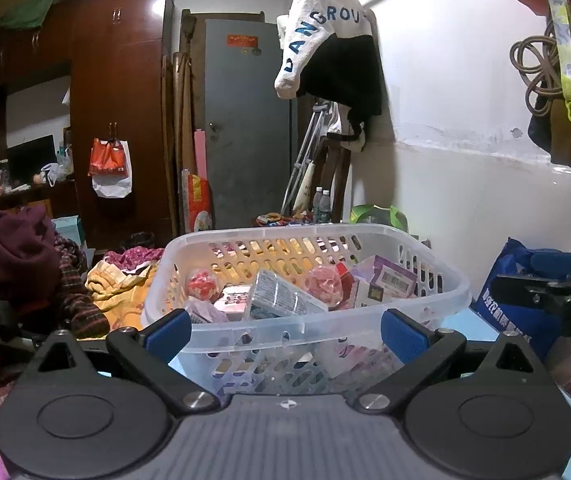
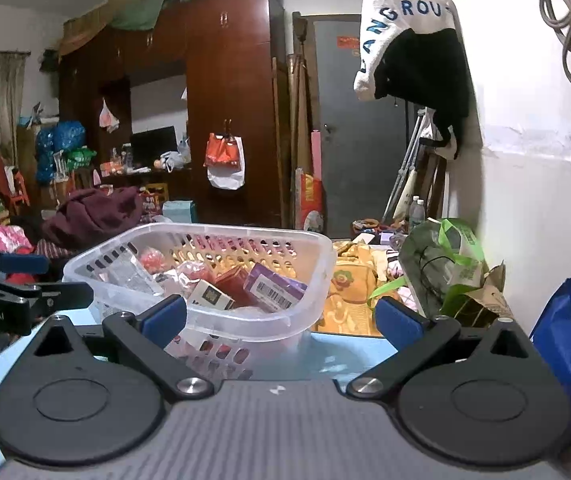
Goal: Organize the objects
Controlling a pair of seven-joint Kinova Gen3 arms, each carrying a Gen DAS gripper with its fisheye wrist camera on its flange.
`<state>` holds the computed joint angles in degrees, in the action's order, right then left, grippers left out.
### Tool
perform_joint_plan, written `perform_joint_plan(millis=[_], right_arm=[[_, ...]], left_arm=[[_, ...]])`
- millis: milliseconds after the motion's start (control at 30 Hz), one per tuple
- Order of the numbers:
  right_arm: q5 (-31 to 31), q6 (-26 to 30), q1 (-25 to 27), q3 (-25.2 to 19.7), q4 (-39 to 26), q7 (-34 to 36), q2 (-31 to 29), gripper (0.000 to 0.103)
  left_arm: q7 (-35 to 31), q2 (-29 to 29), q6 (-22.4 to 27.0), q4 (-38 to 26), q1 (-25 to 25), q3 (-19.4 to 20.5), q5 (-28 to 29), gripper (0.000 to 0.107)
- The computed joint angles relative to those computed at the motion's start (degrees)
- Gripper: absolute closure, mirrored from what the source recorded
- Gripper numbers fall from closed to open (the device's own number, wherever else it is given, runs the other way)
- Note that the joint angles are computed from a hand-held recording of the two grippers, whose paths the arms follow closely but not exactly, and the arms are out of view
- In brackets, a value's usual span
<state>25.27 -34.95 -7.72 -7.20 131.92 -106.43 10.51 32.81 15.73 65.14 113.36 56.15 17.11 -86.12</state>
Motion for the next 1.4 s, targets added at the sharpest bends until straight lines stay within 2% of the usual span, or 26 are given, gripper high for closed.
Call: perform_joint_plan(millis=[267,600,1400], right_arm=[[-2.1,-0.1,-1.1,0.1,0.2,2.8,0.3,0.0],[-0.2,-0.2,0.2,-0.2,0.1,0.5,0.5,0.0],[0.8,-0.7,0.4,0.0,0.4,0.6,0.5,0.0]], left_arm=[[-0.4,0.0,-0.1,-0.2,0.1,0.1,0.3,0.006],[-0.2,-0.2,-0.8,0.0,-0.3,0.0,0.6,0.006],[0.5,-0.1,-1.7,0.3,-0.8,-0.2,0.4,0.006]])
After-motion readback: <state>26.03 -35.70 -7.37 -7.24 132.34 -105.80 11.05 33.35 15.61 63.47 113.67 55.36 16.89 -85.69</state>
